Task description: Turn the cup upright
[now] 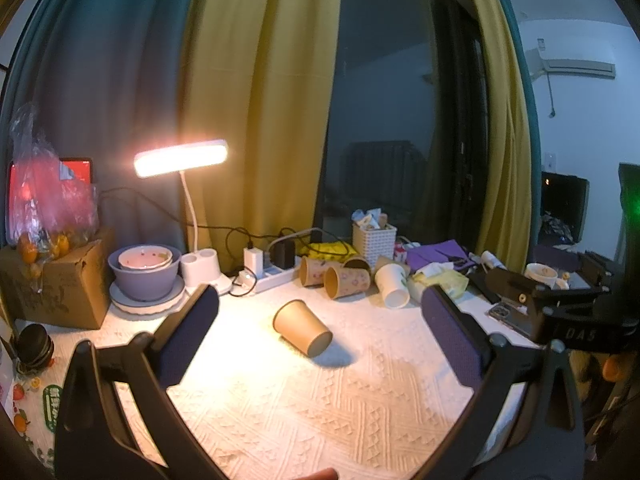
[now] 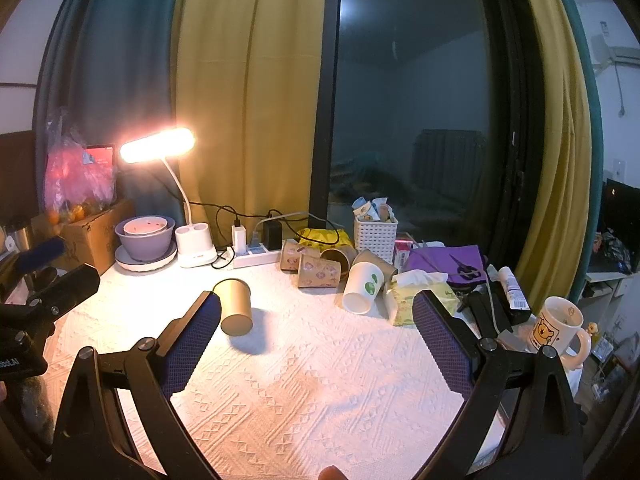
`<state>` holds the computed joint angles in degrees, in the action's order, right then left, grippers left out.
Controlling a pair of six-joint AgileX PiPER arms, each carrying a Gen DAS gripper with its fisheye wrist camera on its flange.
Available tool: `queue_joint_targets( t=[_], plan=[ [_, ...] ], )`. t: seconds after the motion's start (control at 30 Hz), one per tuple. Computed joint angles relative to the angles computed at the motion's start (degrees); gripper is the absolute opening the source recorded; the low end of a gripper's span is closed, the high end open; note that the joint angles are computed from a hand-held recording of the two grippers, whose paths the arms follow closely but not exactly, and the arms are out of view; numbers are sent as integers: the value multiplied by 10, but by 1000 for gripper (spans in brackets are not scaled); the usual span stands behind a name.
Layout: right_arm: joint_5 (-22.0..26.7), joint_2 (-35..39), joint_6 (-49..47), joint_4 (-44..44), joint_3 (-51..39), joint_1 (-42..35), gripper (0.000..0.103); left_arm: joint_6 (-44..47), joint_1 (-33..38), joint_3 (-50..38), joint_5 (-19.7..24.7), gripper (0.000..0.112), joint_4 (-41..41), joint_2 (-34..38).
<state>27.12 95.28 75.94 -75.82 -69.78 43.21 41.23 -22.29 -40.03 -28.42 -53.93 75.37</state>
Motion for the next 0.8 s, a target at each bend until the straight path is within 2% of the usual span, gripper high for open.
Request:
queue_joint_targets(
  t=[0.8],
  plan=[
    [-2, 4, -10, 9, -4, -2, 98, -9, 0, -4, -1, 102, 4, 7]
  ],
)
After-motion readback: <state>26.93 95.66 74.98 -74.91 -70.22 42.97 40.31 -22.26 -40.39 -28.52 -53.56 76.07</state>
